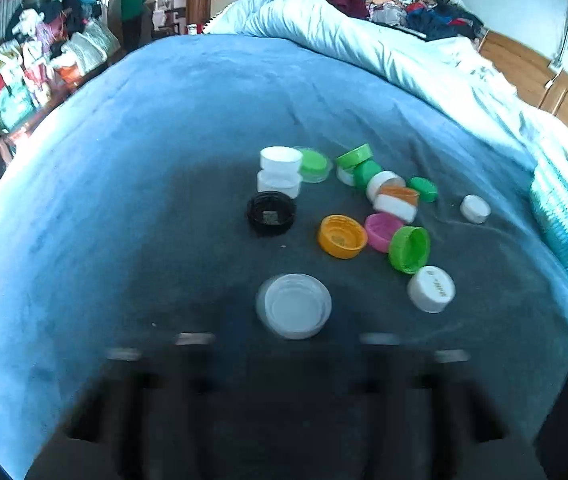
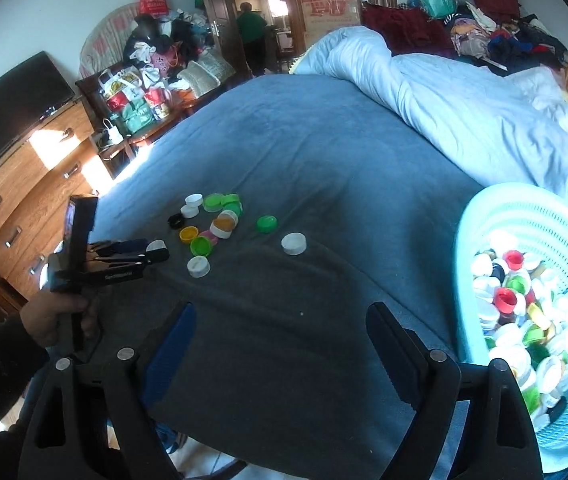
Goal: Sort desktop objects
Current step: 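Grasp a large white cap with the left tool while the right tool grasps a white cap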
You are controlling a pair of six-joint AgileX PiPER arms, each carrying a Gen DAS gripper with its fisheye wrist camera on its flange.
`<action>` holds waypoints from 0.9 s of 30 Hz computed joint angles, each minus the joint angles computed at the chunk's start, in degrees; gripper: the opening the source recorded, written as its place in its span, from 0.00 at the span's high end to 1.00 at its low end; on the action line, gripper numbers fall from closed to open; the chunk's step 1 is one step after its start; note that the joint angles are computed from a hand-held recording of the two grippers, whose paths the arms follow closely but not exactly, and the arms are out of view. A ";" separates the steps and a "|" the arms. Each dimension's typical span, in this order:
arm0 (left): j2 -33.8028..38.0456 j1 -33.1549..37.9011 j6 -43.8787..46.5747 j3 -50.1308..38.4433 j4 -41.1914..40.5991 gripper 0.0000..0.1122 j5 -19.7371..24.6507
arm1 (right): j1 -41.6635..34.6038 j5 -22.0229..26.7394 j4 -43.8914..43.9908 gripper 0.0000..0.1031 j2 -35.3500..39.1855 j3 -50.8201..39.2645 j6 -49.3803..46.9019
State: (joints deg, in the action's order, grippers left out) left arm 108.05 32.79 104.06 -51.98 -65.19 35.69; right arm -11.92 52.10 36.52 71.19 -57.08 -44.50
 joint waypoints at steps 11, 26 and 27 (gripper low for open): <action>-3.09 5.04 -2.84 1.08 0.41 0.77 6.53 | 11.29 -14.00 2.60 0.38 21.74 -6.99 -0.80; -6.22 8.46 -12.53 -1.80 5.93 0.77 9.93 | 16.05 -20.50 -6.72 0.69 28.11 -11.90 9.28; -7.31 8.70 -12.72 -1.63 5.80 0.77 10.35 | 15.95 -20.12 -6.17 0.69 25.66 -10.66 9.01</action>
State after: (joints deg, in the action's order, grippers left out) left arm 100.73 41.49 91.34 -53.61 -59.38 46.03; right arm 4.03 31.98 30.36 96.85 -67.74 -35.50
